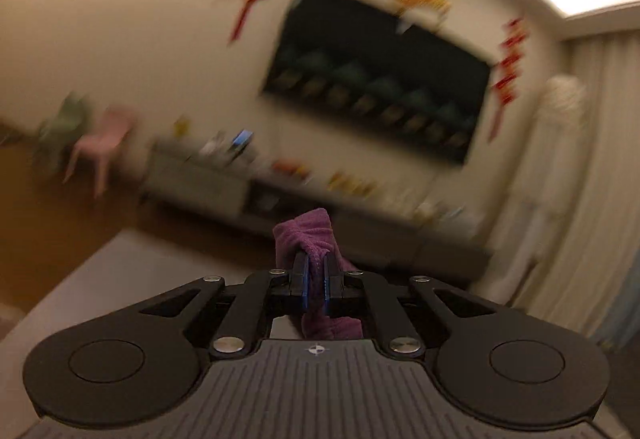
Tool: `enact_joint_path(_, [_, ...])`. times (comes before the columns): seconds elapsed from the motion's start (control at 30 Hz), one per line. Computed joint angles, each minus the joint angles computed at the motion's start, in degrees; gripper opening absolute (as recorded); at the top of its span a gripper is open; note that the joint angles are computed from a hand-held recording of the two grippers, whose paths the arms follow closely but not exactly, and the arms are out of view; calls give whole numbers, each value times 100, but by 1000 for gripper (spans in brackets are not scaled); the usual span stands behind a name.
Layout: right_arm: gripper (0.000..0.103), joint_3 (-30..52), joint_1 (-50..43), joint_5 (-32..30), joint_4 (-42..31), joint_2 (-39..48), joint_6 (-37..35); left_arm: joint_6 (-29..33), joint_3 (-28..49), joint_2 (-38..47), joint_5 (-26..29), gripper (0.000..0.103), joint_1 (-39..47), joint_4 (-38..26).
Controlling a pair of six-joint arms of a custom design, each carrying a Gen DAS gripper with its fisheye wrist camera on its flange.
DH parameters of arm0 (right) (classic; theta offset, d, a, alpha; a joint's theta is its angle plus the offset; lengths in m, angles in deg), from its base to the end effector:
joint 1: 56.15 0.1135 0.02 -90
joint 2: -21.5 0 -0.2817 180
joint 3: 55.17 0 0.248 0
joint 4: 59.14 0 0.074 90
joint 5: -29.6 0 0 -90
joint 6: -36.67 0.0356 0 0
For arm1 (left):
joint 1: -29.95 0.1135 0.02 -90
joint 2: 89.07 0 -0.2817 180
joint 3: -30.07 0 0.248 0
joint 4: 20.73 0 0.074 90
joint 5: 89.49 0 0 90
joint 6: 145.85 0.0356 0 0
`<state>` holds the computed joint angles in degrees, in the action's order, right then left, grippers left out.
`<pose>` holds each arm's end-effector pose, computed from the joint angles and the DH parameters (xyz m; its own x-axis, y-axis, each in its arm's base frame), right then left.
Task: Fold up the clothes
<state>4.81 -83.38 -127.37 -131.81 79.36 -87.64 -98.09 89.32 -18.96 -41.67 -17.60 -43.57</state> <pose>0.1459 -0.0382 0.2783 -0.6399 0.0813 -0.7642 -0.5498 0.6463 0.5291 0.1872 -0.1692 0.2760 -0.3914 -0.3102 -0.8664 -0.1261 0.9507 -0.2835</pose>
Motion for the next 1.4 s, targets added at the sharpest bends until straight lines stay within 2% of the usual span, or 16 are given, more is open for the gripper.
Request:
enact_joint_path(0.07, [21, -267, 813, 927, 234, 661, 81, -606, -810, -19, 644, 7, 458, -167])
enact_joint_path(0.2, [43, 489, 182, 969, -475, 1857, -1145, -857, -1346, -36, 1303, 11, 958, 269])
enact_joint_path(0.27, [48, 987, -114, 920, -607, 2330, -1405, -797, -1232, 6, 1499, 35, 1101, 387])
enact_joint_path(0.33, [61, 1444, -19, 1042, 484, 2588, -265, -759, -956, 256, 1518, 88, 1107, 188])
enact_joint_path(0.4, [77, 1697, 341, 1594, 1904, 2917, 882, -553, -568, 749, 1417, 92, 1180, -20])
enact_joint_path(0.5, [79, 2184, 1054, 2911, 3418, 3905, 1600, -487, -452, 1106, 1315, 94, 1184, -241])
enact_joint_path(0.63, [75, 3742, 1852, 4442, 3717, 5954, 2108, -419, -462, 1317, 1292, 94, 1303, -496])
enact_joint_path(0.67, [59, 4197, 1883, 4435, 3414, 6386, 2230, -344, -388, 1424, 1289, 94, 1338, -520])
enact_joint_path(0.7, [26, 4734, 1885, 4347, 2975, 6825, 2331, -256, -332, 1520, 1312, 94, 1381, -527])
enact_joint_path(0.77, [13, 5342, 1708, 3902, 2255, 7247, 2395, -16, -287, 1648, 1377, 85, 1432, -395])
enact_joint_path(0.83, [12, 4850, 1337, 3362, 2603, 6757, 2282, 234, -250, 1767, 1449, 27, 1477, -242])
enact_joint_path(0.9, [11, 4077, 697, 2569, 2949, 5830, 2219, 481, -209, 1886, 1522, 9, 1521, -97])
enact_joint_path(1.03, [8, 3065, -1322, 1014, 2613, 4090, 1360, 682, -470, 1526, 1589, 9, 1300, 270])
enact_joint_path(1.17, [14, 2427, -2595, 2293, 2012, 3932, -302, 679, -444, 1628, 1625, 9, 992, 126])
enact_joint_path(1.27, [34, 2430, -3004, 3251, 2136, 4291, -601, 686, -540, 1569, 1557, 9, 831, 125])
enact_joint_path(1.4, [48, 2405, -3037, 2606, 2429, 3797, -582, 695, -796, 1317, 1371, 18, 630, 370])
